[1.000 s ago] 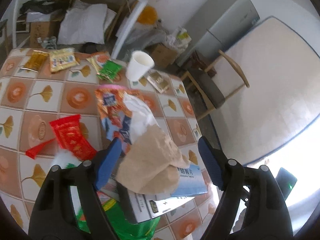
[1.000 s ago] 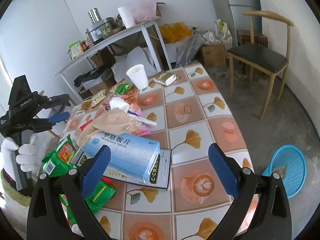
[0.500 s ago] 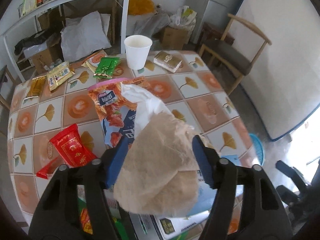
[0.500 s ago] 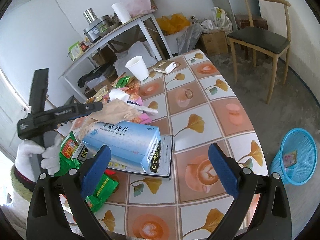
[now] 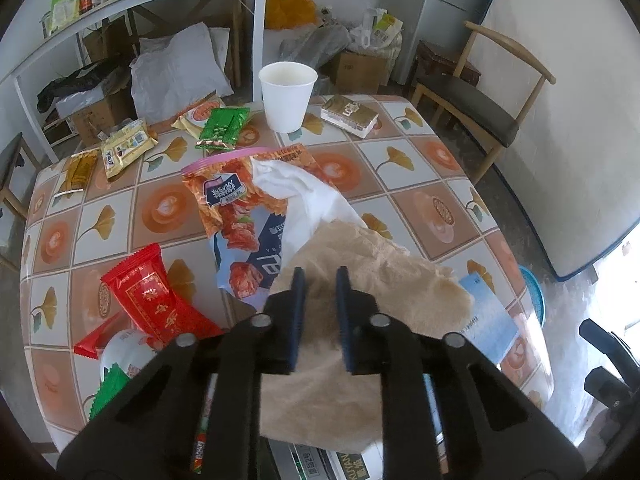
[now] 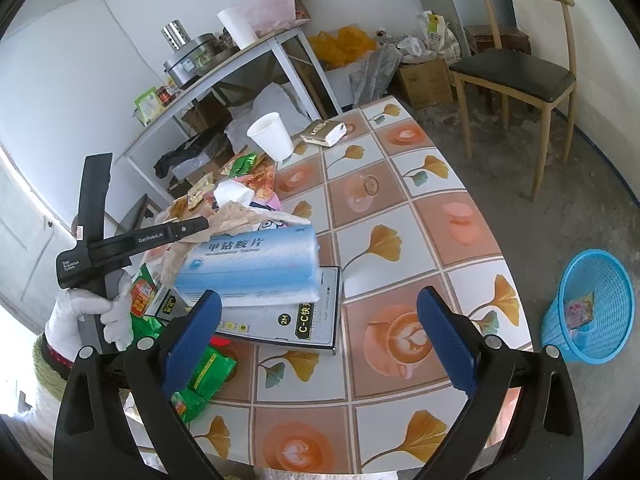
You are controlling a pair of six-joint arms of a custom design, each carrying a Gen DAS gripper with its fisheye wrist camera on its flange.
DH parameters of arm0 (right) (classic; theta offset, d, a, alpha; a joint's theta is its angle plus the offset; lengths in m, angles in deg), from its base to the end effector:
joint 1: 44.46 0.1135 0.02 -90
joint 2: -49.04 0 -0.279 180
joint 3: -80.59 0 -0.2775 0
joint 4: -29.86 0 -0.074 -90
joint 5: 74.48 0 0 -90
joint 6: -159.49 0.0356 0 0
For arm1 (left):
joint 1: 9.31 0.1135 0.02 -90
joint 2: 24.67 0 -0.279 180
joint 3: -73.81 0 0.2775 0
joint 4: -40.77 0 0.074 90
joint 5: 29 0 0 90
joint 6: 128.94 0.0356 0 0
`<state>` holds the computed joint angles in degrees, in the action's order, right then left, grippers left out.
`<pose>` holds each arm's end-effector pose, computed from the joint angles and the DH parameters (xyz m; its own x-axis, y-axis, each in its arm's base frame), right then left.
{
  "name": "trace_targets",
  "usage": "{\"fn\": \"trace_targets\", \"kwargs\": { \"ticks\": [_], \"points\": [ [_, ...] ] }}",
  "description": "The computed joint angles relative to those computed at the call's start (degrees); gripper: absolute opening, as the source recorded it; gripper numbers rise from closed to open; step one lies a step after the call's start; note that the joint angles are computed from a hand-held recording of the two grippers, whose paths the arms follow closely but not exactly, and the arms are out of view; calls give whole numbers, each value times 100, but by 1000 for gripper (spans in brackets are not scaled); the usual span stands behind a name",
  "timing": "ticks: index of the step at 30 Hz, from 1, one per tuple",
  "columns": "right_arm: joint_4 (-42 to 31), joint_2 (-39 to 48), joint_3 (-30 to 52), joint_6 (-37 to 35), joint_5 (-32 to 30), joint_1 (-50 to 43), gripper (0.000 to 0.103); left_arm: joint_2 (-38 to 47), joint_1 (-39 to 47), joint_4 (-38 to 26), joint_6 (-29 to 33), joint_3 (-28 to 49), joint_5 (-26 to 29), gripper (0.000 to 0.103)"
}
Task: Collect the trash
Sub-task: 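Grasp the crumpled brown paper with the left tool and lift it, then grasp the blue medicine box with the right tool while the left tool holds the brown paper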
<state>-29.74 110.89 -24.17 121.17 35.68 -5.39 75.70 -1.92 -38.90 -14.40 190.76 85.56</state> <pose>0.1884 0.1371 0.3462 -0.6664 0.4076 -0.6243 0.1877 0.9021 0.3887 0.3830 0.0348 0.3723 -0.7755 0.2803 -0.5656 0.4306 0.8901 -0.1492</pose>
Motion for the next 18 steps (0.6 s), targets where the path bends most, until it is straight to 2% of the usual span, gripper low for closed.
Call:
{"fn": "trace_targets", "kwargs": {
  "ticks": [4,18],
  "points": [
    [26,131,88,-80,-93,-66,95,-66,82,95,-30,-22,140,6],
    [70,474,374,-7,-196,9,95,-175,841,43,-385,541,1314,5]
  ]
}}
